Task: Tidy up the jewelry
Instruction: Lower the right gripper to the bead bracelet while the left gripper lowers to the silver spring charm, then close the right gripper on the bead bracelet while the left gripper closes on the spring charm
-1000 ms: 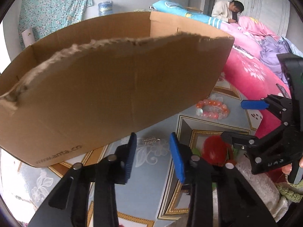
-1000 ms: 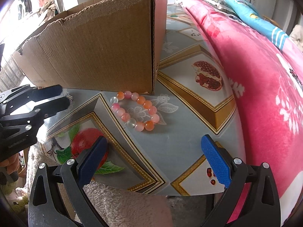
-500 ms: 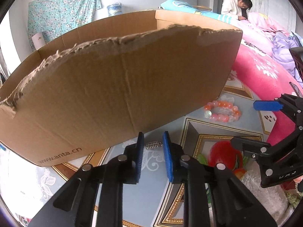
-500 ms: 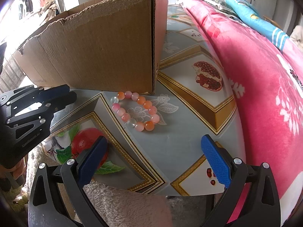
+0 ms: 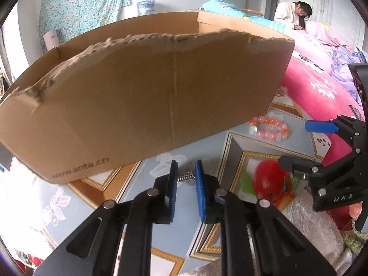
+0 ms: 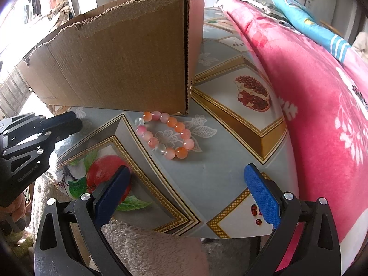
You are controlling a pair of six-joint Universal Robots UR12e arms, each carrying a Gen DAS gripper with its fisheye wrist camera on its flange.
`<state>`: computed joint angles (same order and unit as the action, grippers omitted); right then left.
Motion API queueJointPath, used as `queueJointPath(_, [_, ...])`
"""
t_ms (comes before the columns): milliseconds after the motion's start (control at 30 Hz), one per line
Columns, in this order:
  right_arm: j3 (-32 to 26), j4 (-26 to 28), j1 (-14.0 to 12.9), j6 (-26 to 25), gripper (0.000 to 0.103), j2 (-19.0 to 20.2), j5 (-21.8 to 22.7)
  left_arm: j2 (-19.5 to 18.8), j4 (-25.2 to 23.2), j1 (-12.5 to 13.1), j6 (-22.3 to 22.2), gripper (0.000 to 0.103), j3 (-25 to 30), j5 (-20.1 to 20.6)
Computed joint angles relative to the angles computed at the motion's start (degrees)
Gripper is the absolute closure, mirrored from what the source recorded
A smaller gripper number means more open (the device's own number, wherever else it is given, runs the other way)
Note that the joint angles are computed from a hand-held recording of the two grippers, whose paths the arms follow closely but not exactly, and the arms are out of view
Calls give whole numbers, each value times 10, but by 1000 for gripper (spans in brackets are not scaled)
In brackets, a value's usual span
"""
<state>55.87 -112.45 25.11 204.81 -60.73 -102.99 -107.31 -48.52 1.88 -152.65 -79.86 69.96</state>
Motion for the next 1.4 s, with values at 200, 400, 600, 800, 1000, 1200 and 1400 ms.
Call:
queueJointPath(200, [21, -36, -1, -11, 8, -9, -4, 6, -3, 0, -18, 89, -4, 19])
queueJointPath(400, [67, -148, -8, -7, 13, -34, 18, 5, -10, -1, -29, 89, -1, 35])
queueJointPath(600, [42, -143, -23, -32, 48, -20, 99, 4, -13, -5, -38, 89, 2, 44])
queueJointPath(800, [12, -106, -21, -53, 65, -1, 124, 3, -20, -4, -40, 89, 6, 43])
queueJointPath(1000, [-20, -69, -12, -88, 71, 16, 103, 2, -24, -3, -44, 89, 7, 37])
queueJointPath(1200, [-48, -28, -6, -115, 86, 33, 74, 2, -24, -2, -43, 89, 8, 35])
queueJointPath(1400, [-56, -16, -2, -119, 94, 39, 59, 3, -24, -2, -39, 89, 7, 31])
